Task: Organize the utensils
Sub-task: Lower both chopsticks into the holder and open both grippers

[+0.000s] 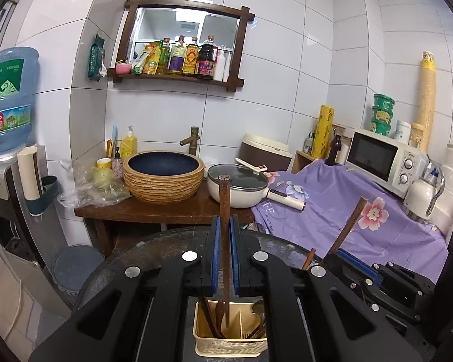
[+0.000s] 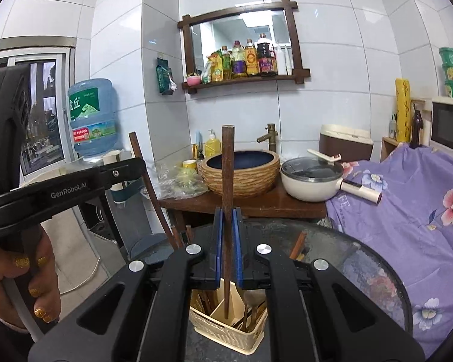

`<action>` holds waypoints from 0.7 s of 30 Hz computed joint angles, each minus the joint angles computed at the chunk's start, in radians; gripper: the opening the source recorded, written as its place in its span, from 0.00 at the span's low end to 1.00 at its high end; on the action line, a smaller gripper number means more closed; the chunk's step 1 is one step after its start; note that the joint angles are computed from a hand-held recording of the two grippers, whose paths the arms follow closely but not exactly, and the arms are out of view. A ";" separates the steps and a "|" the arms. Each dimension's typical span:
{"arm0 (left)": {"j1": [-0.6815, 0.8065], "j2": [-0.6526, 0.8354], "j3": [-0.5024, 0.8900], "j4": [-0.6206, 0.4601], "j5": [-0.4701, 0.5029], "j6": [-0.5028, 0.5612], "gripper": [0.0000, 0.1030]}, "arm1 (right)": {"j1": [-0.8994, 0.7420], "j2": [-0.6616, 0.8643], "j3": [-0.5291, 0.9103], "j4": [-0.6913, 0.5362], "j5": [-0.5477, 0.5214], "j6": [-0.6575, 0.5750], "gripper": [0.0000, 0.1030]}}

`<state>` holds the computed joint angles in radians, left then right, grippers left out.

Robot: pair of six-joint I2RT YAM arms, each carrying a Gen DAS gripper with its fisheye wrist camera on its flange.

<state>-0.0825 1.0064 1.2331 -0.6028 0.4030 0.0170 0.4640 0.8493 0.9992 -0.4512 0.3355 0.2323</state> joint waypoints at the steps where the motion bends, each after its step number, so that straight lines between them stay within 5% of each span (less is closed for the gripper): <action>1: -0.011 -0.006 -0.026 0.018 -0.013 0.001 0.06 | -0.009 -0.001 -0.022 0.014 -0.008 0.005 0.07; 7: -0.079 -0.027 -0.156 0.091 -0.093 0.022 0.06 | -0.036 0.011 -0.117 0.071 -0.033 0.018 0.07; 21: -0.096 0.012 -0.313 0.164 -0.109 0.054 0.06 | -0.071 0.017 -0.267 0.159 -0.065 0.030 0.07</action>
